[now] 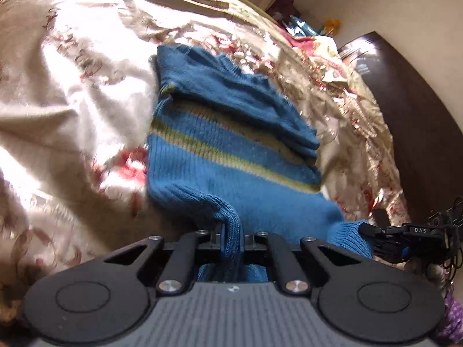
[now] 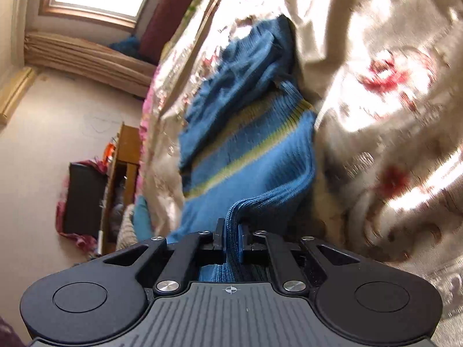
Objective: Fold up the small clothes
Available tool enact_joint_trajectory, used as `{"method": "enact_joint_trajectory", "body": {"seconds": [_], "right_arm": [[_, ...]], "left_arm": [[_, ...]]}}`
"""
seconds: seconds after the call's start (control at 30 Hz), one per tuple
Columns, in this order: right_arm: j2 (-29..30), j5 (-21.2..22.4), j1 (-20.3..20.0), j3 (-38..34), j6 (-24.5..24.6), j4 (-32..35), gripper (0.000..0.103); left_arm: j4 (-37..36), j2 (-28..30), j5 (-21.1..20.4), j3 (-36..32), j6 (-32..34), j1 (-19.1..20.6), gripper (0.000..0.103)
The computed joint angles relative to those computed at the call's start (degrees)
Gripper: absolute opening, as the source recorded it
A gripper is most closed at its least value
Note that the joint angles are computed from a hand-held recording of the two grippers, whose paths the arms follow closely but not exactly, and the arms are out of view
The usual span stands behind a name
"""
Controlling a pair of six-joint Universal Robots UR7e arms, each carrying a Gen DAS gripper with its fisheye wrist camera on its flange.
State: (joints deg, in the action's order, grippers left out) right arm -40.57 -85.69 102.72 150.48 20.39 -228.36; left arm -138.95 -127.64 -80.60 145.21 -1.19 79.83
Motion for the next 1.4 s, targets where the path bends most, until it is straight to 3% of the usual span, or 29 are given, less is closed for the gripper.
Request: {"method": "enact_joint_trajectory", "body": {"seconds": [0.17,0.3,0.43,0.57,0.67,0.73,0.9,0.97,1.13,1.3,1.4], "right_arm": [[-2.30,2.07,0.36,-8.31,0.23,0.19,0.008],[-0.94,0.35,-0.96,-16.65,0.51,1.51,0.008],[2.40,-3.54,-2.89,-23.93,3.20,4.09,0.008],[5.09,-7.39,-3.96,-27.76,3.48,8.25,0.013],[6.30,-7.62,-5.39,-27.87,5.12,7.94,0.013],[6.34,-6.56,-6.28,-27.19,6.26,6.80,0.018],[5.95,-4.23,-6.87,-25.89,5.58,1.88,0.030],[5.65,-5.17,-6.29,-26.00,4.43,1.68,0.034],[4.27,-13.57,-2.42,-24.57,-3.05,5.49,0.034],[4.72,-21.92,1.27,-22.72,-11.92,8.46,0.034],[5.67,-27.29,3.56,-22.79,-15.14,9.63,0.034]], "left_arm": [[-14.78,11.94,-4.59,-5.23,2.77,1.55,0.013],[-24.63,23.57,-5.79,-11.11,4.44,4.48,0.013],[-30.84,34.53,-3.78,-17.05,4.58,7.05,0.013],[-33.08,40.02,0.33,-18.86,3.91,7.55,0.013],[-34.73,41.13,-1.17,-18.83,0.43,8.89,0.015],[-36.01,41.14,-2.64,-18.72,-1.66,9.77,0.017],[-41.71,40.98,-2.50,-18.31,-5.02,9.98,0.044],[-43.45,41.08,-2.04,-18.54,-6.67,9.66,0.045],[-42.11,38.46,0.54,-16.70,-3.74,8.13,0.048],[-36.16,33.38,6.80,-11.83,1.71,6.43,0.054],[-36.52,31.71,11.97,-8.56,4.50,4.73,0.056]]}}
